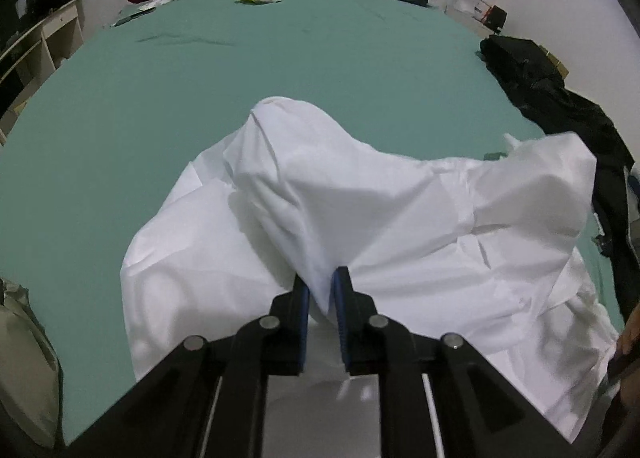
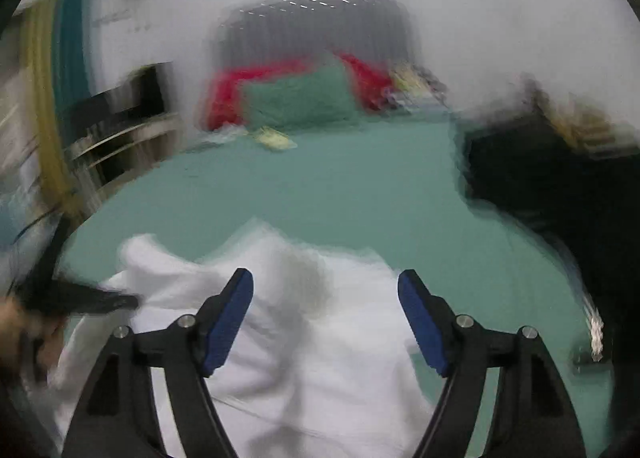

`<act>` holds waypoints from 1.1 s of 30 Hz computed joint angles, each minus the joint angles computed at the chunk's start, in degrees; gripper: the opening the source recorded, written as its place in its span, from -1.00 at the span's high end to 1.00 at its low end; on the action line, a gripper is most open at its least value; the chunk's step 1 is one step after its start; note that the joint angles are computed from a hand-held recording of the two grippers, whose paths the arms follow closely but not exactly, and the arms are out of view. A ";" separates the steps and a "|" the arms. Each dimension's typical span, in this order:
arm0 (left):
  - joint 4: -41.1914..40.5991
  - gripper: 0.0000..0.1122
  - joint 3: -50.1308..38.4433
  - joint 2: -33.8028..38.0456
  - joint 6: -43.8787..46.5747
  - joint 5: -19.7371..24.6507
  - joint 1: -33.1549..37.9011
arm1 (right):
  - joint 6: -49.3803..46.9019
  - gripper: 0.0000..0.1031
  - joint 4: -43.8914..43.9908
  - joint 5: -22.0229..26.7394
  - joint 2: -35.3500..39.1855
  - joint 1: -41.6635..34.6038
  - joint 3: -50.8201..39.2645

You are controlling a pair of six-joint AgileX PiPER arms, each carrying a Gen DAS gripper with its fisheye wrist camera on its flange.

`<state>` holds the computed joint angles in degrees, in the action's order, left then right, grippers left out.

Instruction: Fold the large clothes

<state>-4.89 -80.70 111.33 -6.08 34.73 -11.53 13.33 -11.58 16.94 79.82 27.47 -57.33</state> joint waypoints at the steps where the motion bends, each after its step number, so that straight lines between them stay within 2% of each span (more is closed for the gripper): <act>1: -0.53 0.77 0.16 -0.18 0.58 0.07 0.12 | -5.73 -0.26 0.93 -0.05 2.69 2.68 -2.72; 2: -0.57 0.80 0.63 -0.34 0.78 -0.10 0.12 | -11.46 -0.11 3.36 0.42 5.87 4.12 -5.52; 3: -0.46 0.81 2.43 -0.41 0.80 -1.74 -0.20 | -14.96 0.24 4.21 2.83 8.94 4.69 -8.41; 4: 0.28 0.81 2.67 -0.48 0.75 -1.65 -0.30 | -16.16 0.73 3.91 6.84 13.64 5.16 -13.18; 5: 0.11 0.81 1.51 0.28 1.37 -0.99 0.12 | -16.02 0.92 5.91 9.77 18.06 3.86 -16.53; 6: -0.53 0.81 1.21 0.69 2.12 -0.71 0.62 | -15.40 0.97 7.85 12.36 20.19 2.93 -18.57; 8: -1.06 0.77 1.54 1.61 2.49 -1.33 0.50 | -15.92 0.98 11.95 14.54 23.04 -0.53 -19.47; 11: 1.33 0.71 0.91 3.60 1.41 -2.13 -0.06 | -13.38 0.98 10.26 13.94 23.82 -2.83 -17.20; 13: 3.06 0.67 1.16 3.81 0.88 -3.19 -0.38 | -16.90 0.98 13.88 14.10 23.67 -4.50 -14.94; 15: 6.82 0.44 -0.06 3.84 -2.74 -1.04 -1.04 | -18.44 0.98 15.34 12.06 22.48 -4.86 -12.43; 16: 8.48 0.13 -1.46 3.67 -5.01 1.36 -1.24 | -16.40 0.98 12.90 12.47 22.50 -3.87 -12.91; 17: 8.96 0.00 -2.51 3.24 -5.75 3.04 -1.18 | -15.43 0.98 11.48 11.97 22.29 -3.21 -12.40; 19: 10.05 -0.03 -0.45 -1.03 -5.09 3.38 -1.64 | -11.68 0.98 7.60 10.27 19.85 -1.13 -8.84; 21: 15.61 -0.09 2.02 -7.22 -8.06 3.61 -3.72 | -11.71 0.98 7.02 9.05 18.63 -0.99 -7.00; 24: 19.08 -0.16 3.23 -13.37 -10.54 1.52 -6.13 | -13.49 0.98 8.73 7.35 17.66 -1.81 -4.49; 25: 20.57 -0.16 2.56 -14.16 -11.73 -0.61 -7.25 | -13.78 0.97 9.00 6.73 17.97 -2.00 -4.31; 27: 23.95 -0.17 -1.94 -10.99 -13.69 -1.47 -9.18 | -11.94 0.97 7.24 5.88 17.77 -1.49 -3.52; 30: 16.48 -0.16 -12.67 -0.35 -6.73 1.42 -7.69 | -11.32 0.97 6.05 4.54 19.05 -1.78 -3.52; 31: 13.47 -0.11 -16.58 4.42 -6.74 3.93 -6.02 | -11.89 0.97 6.47 4.06 19.20 -2.10 -3.19; 32: 11.67 0.09 -18.20 7.08 -7.75 5.35 -4.79 | -13.83 0.97 8.05 3.85 19.72 -2.87 -3.53; 33: 10.41 0.16 -18.27 8.45 -8.19 5.52 -3.69 | -14.12 0.97 8.49 4.00 19.80 -2.94 -3.68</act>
